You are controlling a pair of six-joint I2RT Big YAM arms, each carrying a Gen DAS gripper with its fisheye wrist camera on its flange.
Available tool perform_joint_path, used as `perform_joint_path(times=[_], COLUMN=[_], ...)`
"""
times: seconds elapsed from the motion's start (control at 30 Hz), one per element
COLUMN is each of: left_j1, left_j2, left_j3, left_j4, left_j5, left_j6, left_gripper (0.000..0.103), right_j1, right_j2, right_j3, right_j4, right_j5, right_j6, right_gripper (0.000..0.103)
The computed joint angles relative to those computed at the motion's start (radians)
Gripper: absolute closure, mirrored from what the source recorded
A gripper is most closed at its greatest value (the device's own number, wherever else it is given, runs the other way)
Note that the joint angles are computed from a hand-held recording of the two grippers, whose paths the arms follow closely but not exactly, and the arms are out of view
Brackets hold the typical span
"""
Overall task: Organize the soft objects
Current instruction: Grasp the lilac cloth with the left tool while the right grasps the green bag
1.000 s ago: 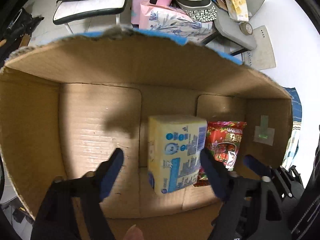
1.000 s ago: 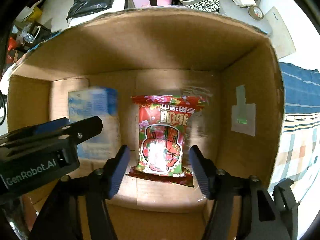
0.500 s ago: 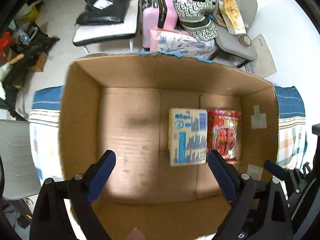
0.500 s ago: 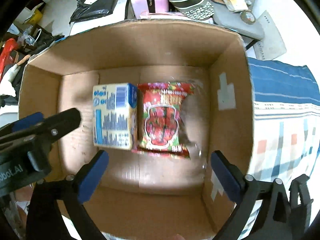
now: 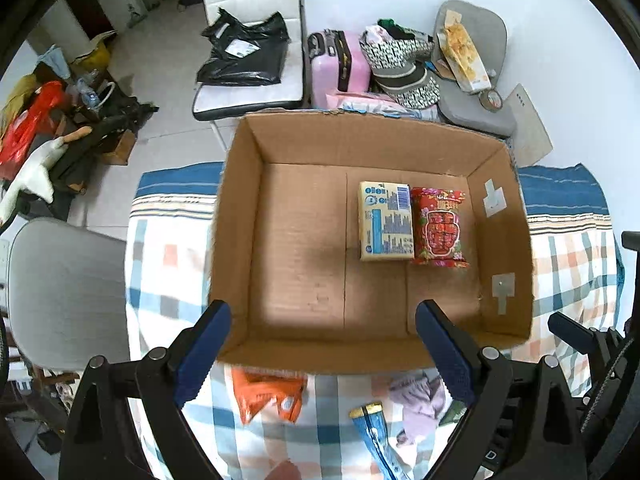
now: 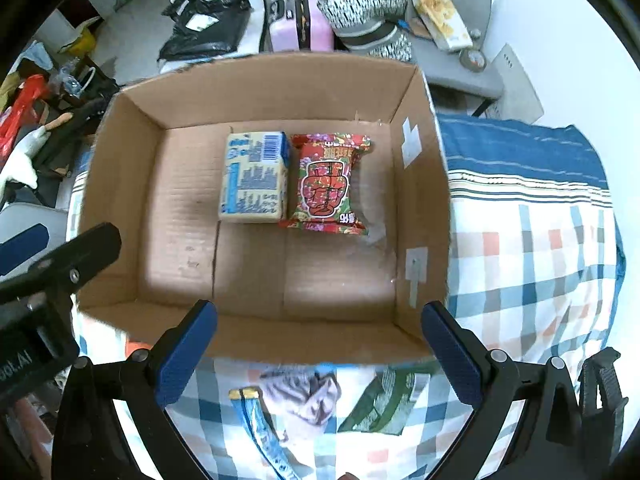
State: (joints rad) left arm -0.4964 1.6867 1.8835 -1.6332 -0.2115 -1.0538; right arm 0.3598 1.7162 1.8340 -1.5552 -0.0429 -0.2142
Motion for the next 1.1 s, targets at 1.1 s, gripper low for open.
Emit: perform_joint_path(times=[1.1], left_j1=[-0.063], left_j2=[-0.379], left_j3=[-0.765], left_j4=[0.486], left_j5=[0.268], left_j6=[-0.763], left_gripper=[0.009], right_j1=[-0.186], right_j2=[0.051], right_j3=[-0.283], right_j4=[0.085], right_j5=[-0.007], right_j6=[0.181], right_gripper=[0.024])
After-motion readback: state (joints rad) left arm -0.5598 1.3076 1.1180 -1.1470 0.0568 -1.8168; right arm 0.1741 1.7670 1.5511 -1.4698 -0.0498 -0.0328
